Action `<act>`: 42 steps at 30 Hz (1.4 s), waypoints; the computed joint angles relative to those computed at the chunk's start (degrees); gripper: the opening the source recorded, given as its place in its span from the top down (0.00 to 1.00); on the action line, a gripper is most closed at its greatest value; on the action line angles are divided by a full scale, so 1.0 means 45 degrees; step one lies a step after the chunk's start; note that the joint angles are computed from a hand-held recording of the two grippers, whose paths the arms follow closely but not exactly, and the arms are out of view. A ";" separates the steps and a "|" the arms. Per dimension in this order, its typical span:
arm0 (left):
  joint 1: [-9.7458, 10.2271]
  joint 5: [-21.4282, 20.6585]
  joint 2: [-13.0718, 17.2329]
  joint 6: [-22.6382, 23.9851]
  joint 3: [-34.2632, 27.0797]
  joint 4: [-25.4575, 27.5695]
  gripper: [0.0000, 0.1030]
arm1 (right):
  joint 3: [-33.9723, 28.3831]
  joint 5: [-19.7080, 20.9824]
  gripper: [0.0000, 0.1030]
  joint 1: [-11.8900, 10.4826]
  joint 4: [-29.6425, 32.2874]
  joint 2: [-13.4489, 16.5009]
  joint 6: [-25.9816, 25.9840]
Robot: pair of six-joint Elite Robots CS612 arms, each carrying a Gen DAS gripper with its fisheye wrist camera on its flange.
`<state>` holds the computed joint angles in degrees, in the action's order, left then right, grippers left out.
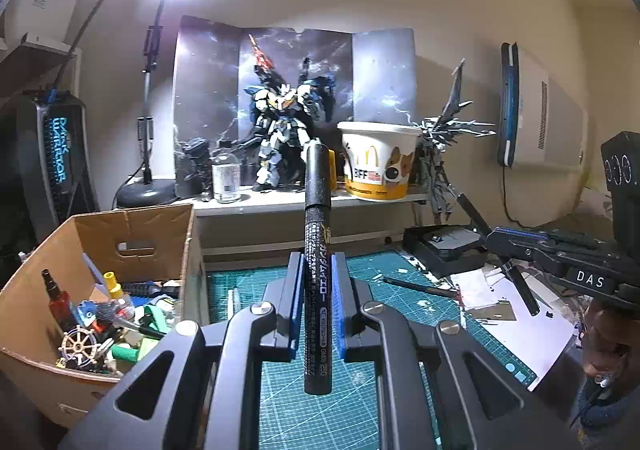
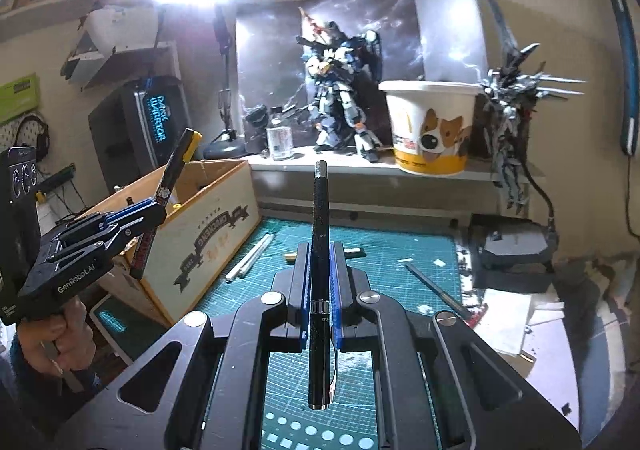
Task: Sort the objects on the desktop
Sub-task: 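Carry the black marker and black pen up toward the cardboard box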
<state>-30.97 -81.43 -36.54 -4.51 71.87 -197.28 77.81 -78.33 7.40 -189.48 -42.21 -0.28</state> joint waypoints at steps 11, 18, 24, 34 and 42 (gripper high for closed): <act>0.0074 0.0956 -0.0345 -0.0250 0.0624 -0.0177 0.87 | -0.0773 0.0965 0.92 0.0225 0.0611 0.0382 -0.0509; 0.0107 0.1702 -0.0636 -0.0440 0.1163 -0.0444 0.87 | -0.1311 0.1848 0.92 0.0372 0.1072 0.0648 -0.0845; 0.0149 0.2513 -0.0896 -0.0594 0.1668 -0.0736 0.87 | -0.1747 0.2512 0.92 0.0577 0.1434 0.0862 -0.1361; 0.0230 0.3545 -0.1234 -0.1057 0.2343 -0.0859 0.87 | -0.2429 0.3365 0.92 0.0859 0.2048 0.1200 -0.1971; 0.0252 0.4289 -0.1517 -0.1376 0.2853 -0.0886 0.87 | -0.2888 0.4062 0.92 0.1060 0.2636 0.1419 -0.2545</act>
<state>-29.83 -62.13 -43.37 -10.70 84.71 -201.27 64.82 -60.05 12.17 -177.62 -35.83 -11.74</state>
